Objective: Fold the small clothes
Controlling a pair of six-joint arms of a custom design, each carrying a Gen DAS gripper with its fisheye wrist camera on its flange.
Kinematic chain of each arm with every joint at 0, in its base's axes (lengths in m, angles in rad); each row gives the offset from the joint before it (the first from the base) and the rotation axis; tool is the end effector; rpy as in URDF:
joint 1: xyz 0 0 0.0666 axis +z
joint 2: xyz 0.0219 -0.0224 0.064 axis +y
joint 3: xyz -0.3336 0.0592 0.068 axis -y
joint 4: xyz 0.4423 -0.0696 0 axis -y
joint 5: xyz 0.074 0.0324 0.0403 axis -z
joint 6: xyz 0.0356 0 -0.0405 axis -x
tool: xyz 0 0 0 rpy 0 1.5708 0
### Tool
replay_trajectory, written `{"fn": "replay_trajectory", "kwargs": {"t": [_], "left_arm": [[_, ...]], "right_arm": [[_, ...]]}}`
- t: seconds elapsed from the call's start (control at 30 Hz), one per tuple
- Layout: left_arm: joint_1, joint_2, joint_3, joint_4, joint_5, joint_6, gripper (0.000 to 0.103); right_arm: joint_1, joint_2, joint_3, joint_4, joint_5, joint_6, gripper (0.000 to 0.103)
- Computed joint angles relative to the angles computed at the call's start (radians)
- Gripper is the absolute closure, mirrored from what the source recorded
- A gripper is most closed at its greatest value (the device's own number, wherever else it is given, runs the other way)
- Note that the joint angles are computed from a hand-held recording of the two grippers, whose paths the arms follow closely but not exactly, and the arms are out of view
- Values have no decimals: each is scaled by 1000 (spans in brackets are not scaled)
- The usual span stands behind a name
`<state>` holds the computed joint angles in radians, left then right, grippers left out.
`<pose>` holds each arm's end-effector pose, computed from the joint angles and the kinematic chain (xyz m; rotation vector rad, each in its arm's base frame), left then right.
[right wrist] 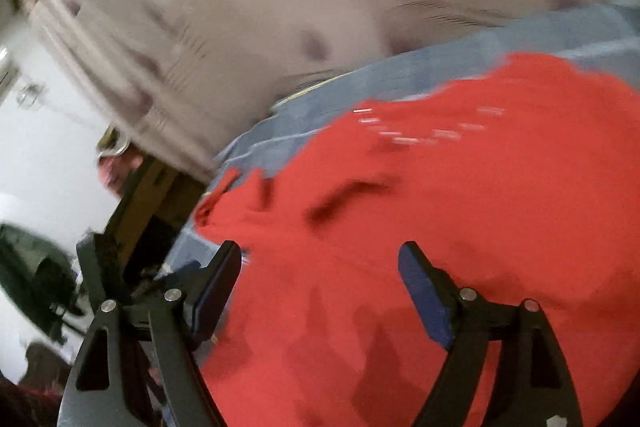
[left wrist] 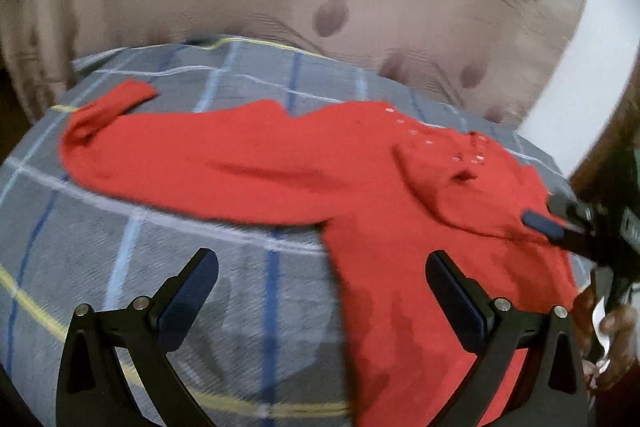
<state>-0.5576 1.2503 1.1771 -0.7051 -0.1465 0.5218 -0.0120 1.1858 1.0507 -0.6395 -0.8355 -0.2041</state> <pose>0.4269 -0.2606 0.3595 -0.0303 2.3672 -0.3598 0.4680 0.0204 0.3371 -0.1724 2.2496 1.0694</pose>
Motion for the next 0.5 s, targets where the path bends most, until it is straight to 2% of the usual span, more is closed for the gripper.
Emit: {"fn": "replay_trajectory", "kwargs": {"t": [0.2,0.3,0.37,0.43,0.5], "left_arm": [[2,127,122,-18,55,-56,0],[3,200,197,1,102,-59,0],[-1,244,243,20,145,-53,0],[-10,301,310,7,183,-60,0],[-24,345,362,-4,173,-77,0]], "right_arm": [[-126,-135,-125,-92,120,137,18],[-170,-161,-173,-69,59,102,17],[-184,-173,-193,-25,26,62,9],[-200,-166,-198,-3,-3,21,7],[-206,-152,-193,-7,-19,1,7]]}}
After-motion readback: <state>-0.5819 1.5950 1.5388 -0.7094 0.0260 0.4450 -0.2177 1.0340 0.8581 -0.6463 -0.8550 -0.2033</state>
